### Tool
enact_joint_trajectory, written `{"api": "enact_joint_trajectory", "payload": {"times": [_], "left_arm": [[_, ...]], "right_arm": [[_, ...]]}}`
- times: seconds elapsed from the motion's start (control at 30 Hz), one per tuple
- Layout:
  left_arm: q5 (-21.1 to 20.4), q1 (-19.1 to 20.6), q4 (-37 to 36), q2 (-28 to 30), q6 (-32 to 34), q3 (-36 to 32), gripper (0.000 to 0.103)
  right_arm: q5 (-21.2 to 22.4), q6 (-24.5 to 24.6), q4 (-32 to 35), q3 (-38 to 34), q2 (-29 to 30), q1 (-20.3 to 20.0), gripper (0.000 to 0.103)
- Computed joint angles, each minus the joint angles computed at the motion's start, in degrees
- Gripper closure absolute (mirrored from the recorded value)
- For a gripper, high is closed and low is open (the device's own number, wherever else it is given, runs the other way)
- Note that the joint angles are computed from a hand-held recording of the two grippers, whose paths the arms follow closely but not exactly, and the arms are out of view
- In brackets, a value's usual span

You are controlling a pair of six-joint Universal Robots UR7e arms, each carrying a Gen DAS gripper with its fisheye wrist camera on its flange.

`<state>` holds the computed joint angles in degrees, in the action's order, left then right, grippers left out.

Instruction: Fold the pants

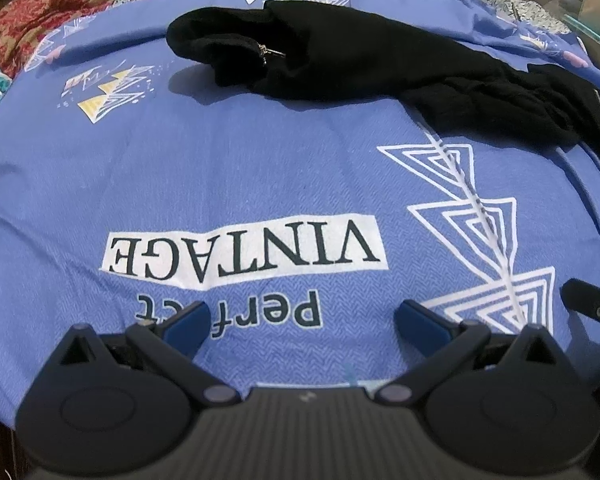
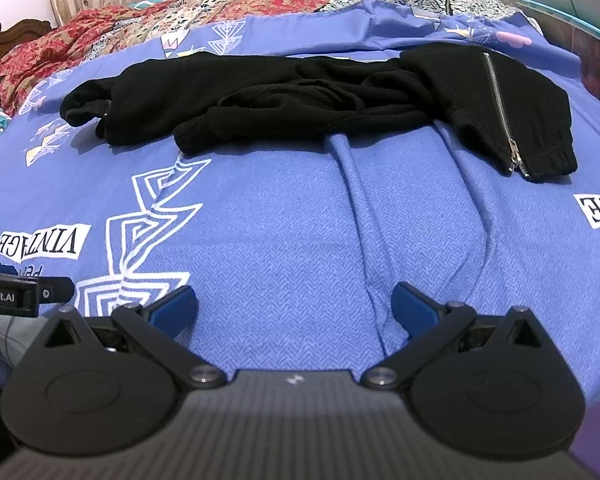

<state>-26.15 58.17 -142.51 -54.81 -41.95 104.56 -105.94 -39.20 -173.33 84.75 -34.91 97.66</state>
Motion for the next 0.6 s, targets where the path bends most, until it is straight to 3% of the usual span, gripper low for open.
{"api": "enact_joint_trajectory", "payload": {"times": [0.6], "left_arm": [[0.0,0.1,-9.7,0.3,7.0,2.6,0.000]], "right_arm": [[-2.6,-1.0,-0.7,-0.6,0.8,0.8,0.000]]}}
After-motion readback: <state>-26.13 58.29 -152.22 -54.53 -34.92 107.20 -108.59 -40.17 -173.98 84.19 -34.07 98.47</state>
